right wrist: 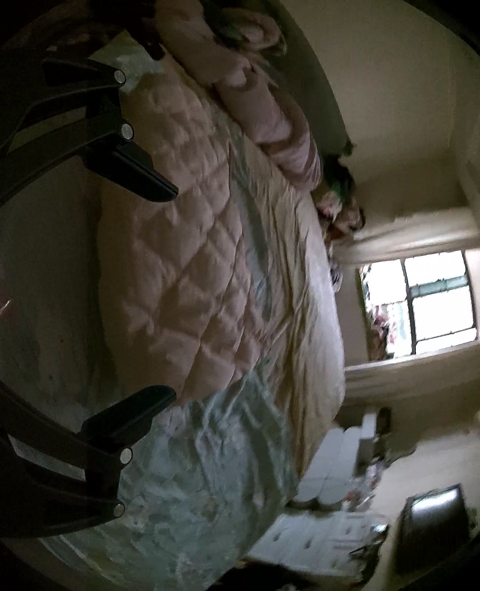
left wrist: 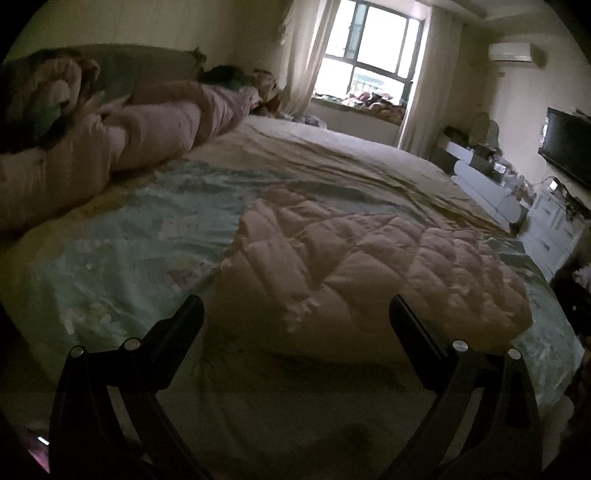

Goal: Fold large clothes

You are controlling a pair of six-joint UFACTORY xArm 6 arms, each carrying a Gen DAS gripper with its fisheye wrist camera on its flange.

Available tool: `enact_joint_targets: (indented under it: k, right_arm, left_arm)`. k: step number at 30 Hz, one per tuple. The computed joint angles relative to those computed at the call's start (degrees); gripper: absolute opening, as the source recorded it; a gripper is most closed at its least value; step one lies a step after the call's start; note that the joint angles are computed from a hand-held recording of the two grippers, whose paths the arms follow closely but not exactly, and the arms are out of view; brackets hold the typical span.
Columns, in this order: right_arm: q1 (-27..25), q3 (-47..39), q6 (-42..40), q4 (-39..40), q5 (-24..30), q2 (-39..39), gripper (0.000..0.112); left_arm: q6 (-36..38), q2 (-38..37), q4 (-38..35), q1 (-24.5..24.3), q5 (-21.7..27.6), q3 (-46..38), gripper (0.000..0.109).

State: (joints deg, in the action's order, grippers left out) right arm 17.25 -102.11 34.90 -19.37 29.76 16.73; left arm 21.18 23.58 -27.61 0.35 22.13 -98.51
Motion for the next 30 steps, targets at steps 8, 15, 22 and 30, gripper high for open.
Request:
enact_joint_targets:
  k: [8,15,22,30]
  right_arm:
    - [4.88,2.89,3.53,-8.05,-3.24,-2.61,0.099]
    - [7.42,5.33,3.69,-11.66,-5.67,-3.27,0.099]
    - [8.58,8.62,6.82,-15.24,-8.61,-4.46,0.099]
    - [9.23,14.38,13.33,-23.38,-8.12,-7.23,0.099]
  left_arm:
    - [5.34,-7.72,-5.14,-2.06,-4.52,9.11,0.094]
    - [10.22,-11.00,-9.31,-3.94,-8.23,13.96,0.094]
    - [12.84,-12.36,-12.64,-5.20,-10.21,16.83,0.094]
    - [9.24,-12.12,-7.85,-5.68,-9.67,19.17,0.094]
